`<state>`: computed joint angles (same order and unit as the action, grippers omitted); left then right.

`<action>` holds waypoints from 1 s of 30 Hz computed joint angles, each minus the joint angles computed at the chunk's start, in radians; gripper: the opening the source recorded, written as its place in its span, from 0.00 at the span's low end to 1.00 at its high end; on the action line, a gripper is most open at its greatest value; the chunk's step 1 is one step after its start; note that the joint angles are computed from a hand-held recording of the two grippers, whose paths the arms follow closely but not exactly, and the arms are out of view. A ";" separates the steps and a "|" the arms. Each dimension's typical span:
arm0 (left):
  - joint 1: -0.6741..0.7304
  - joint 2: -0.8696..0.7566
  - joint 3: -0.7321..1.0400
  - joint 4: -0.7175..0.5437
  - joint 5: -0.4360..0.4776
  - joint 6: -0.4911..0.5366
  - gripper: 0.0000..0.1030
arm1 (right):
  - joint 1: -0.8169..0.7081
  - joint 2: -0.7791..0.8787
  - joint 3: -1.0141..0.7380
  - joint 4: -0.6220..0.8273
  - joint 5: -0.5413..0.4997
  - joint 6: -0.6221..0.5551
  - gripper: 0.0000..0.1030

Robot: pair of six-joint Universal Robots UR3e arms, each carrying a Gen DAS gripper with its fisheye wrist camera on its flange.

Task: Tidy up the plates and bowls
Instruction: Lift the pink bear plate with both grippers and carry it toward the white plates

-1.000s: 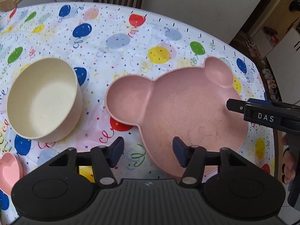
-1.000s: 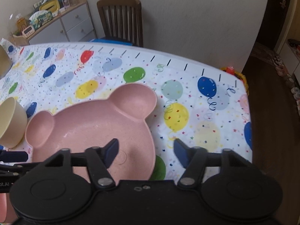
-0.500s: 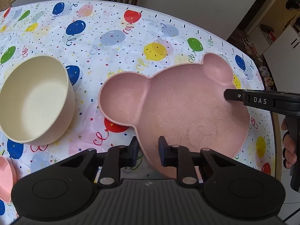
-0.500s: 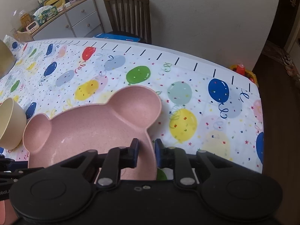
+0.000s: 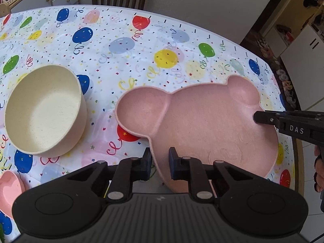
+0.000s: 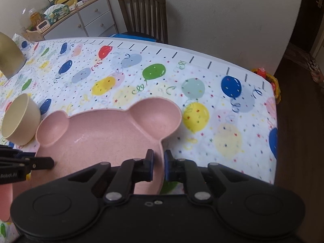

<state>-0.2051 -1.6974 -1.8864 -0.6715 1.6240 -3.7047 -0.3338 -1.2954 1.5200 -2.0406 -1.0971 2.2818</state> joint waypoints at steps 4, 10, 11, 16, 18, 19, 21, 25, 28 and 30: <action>-0.008 0.033 -0.005 -0.012 -0.016 0.020 0.16 | -0.042 -0.069 0.030 0.055 0.013 -0.042 0.08; -0.021 0.103 -0.011 -0.045 -0.038 0.038 0.16 | -0.120 -0.183 0.056 0.164 0.057 -0.091 0.07; -0.022 0.121 -0.014 -0.055 -0.042 0.041 0.16 | -0.132 -0.201 0.057 0.187 0.065 -0.101 0.07; -0.028 0.229 -0.028 -0.126 -0.053 0.054 0.16 | -0.200 -0.330 0.073 0.327 0.109 -0.166 0.07; -0.025 0.285 -0.038 -0.160 -0.057 0.062 0.16 | -0.226 -0.386 0.076 0.392 0.129 -0.197 0.07; -0.021 0.315 -0.045 -0.178 -0.060 0.067 0.16 | -0.239 -0.414 0.076 0.428 0.140 -0.214 0.07; -0.011 0.383 -0.058 -0.217 -0.066 0.082 0.16 | -0.266 -0.466 0.071 0.503 0.161 -0.251 0.07; 0.025 0.532 -0.090 -0.310 -0.081 0.124 0.16 | -0.317 -0.584 0.071 0.661 0.195 -0.329 0.07; 0.073 0.659 -0.116 -0.401 -0.107 0.173 0.16 | -0.349 -0.680 0.076 0.776 0.208 -0.381 0.07; 0.125 0.754 -0.131 -0.477 -0.138 0.219 0.16 | -0.367 -0.739 0.075 0.851 0.212 -0.410 0.07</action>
<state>-0.0805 -0.9438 -2.0172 -1.1483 1.4861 -3.4859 -0.7009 -2.0345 1.5950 -1.1891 -0.8853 1.8720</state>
